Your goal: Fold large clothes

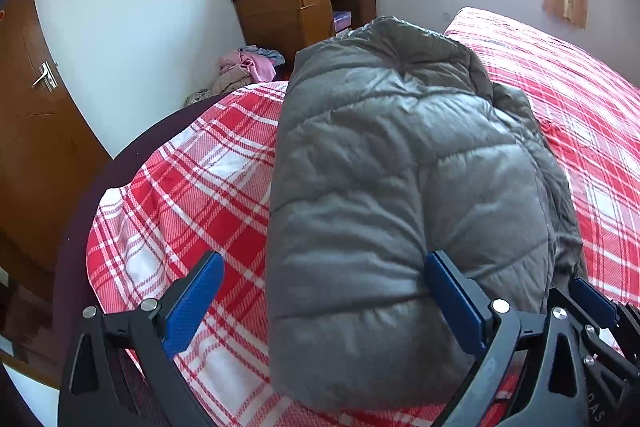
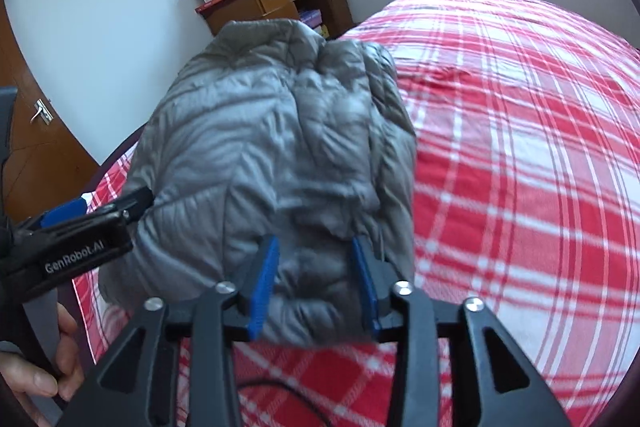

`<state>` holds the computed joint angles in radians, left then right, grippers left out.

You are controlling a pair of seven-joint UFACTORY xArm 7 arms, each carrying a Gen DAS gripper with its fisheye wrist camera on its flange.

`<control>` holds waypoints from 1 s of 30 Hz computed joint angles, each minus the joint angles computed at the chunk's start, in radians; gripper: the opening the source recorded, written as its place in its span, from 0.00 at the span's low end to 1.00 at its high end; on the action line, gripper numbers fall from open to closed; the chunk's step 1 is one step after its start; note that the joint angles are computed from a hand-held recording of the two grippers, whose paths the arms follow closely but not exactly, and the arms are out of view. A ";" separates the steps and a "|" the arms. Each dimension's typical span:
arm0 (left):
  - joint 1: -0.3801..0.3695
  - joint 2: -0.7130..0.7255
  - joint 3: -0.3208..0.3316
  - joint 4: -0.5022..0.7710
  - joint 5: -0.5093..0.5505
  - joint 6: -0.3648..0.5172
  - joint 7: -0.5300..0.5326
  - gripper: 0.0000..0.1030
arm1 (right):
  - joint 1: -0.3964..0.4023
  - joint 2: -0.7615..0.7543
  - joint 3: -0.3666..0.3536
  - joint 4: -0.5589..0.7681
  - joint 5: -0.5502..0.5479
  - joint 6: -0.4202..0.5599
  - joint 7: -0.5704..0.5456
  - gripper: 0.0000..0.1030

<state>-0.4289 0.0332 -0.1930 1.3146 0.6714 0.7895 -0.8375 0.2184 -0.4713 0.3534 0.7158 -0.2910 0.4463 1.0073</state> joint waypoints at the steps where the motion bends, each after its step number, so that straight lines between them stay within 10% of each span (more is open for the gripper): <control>1: 0.000 -0.002 0.000 -0.004 0.000 0.000 -0.001 0.98 | 0.003 -0.006 -0.001 -0.005 0.000 0.003 -0.003 0.41; 14: 0.039 -0.059 0.017 -0.079 -0.030 -0.136 0.027 0.98 | 0.052 -0.061 -0.080 -0.067 0.116 -0.064 -0.095 0.41; 18: 0.097 -0.059 0.034 -0.087 -0.053 -0.217 0.008 0.98 | -0.012 -0.089 -0.090 -0.064 0.109 -0.130 -0.120 0.67; 25: 0.155 0.047 0.068 -0.024 -0.370 -0.329 0.198 0.98 | -0.045 0.072 -0.185 0.041 0.186 -0.175 -0.228 0.67; 30: 0.198 0.129 0.025 0.020 -0.767 -0.403 0.475 0.98 | 0.093 0.306 -0.327 0.210 0.446 -0.159 -0.494 0.65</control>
